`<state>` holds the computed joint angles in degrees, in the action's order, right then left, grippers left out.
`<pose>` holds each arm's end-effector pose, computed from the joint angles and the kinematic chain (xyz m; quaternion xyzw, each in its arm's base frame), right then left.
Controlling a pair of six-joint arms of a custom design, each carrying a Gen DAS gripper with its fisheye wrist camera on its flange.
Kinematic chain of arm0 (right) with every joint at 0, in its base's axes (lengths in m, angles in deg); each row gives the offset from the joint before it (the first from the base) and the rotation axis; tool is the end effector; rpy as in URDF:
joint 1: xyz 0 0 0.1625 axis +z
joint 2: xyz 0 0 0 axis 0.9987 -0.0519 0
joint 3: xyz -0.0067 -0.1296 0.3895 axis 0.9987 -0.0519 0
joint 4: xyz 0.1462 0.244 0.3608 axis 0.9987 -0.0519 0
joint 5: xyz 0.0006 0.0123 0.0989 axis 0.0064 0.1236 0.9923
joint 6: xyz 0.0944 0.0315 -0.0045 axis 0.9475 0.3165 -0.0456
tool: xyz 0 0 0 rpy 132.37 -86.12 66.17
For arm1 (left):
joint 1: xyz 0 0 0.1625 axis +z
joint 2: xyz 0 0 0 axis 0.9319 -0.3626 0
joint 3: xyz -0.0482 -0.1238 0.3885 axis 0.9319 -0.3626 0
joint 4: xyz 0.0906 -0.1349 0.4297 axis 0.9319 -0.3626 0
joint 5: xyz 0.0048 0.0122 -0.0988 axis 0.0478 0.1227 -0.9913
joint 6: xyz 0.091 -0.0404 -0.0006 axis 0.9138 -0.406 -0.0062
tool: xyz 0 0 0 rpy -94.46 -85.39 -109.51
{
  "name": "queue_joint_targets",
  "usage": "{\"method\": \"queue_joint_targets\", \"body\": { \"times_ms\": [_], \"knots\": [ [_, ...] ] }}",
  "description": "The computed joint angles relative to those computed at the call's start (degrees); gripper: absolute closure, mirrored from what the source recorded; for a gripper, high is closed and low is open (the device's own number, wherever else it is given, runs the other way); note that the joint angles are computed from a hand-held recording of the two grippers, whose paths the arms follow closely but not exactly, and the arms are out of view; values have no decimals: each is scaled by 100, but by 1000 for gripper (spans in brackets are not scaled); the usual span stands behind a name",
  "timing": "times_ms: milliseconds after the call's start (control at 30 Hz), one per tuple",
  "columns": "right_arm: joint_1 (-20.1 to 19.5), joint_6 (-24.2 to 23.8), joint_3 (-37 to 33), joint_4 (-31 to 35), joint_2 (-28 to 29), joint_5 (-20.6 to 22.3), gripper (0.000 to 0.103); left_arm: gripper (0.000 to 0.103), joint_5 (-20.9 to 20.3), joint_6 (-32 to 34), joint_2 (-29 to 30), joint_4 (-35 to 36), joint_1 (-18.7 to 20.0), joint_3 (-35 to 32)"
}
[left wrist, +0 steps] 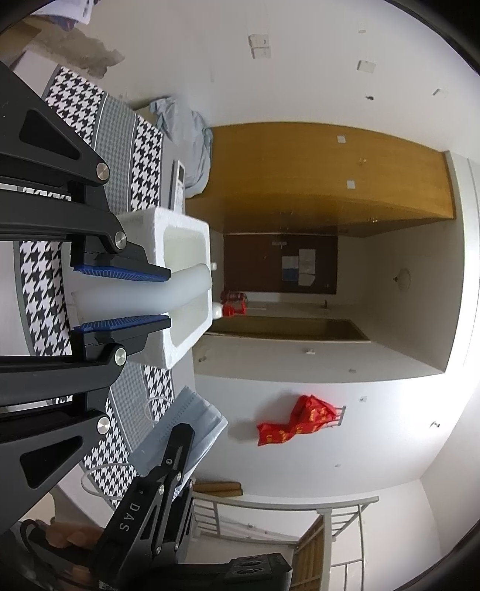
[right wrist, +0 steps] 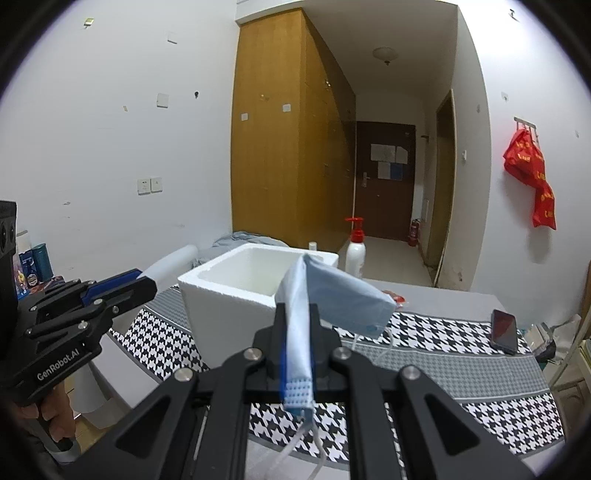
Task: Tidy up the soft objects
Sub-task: 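Lift and carry the foam roll and blue mask over the foam box with both tools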
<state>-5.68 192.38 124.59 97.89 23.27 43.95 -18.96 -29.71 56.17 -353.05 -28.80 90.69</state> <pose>0.0763 -0.6588 0.1679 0.5553 -0.7618 0.3331 0.0209 -0.2735 -0.5276 -0.0388 0.0874 0.6691 -0.6262 0.3906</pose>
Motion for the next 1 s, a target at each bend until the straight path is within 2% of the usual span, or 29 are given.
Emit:
{"method": "queue_joint_targets", "body": {
  "times_ms": [467, 1000],
  "knots": [
    [186, -43, -234, 173, 283, -36, 92, 83, 175, 1833, -177, -1640, -16, -188],
    [497, -96, -750, 358, 699, -2, 92, 83, 298, 2924, -384, -2692, 138, -282]
  ]
}}
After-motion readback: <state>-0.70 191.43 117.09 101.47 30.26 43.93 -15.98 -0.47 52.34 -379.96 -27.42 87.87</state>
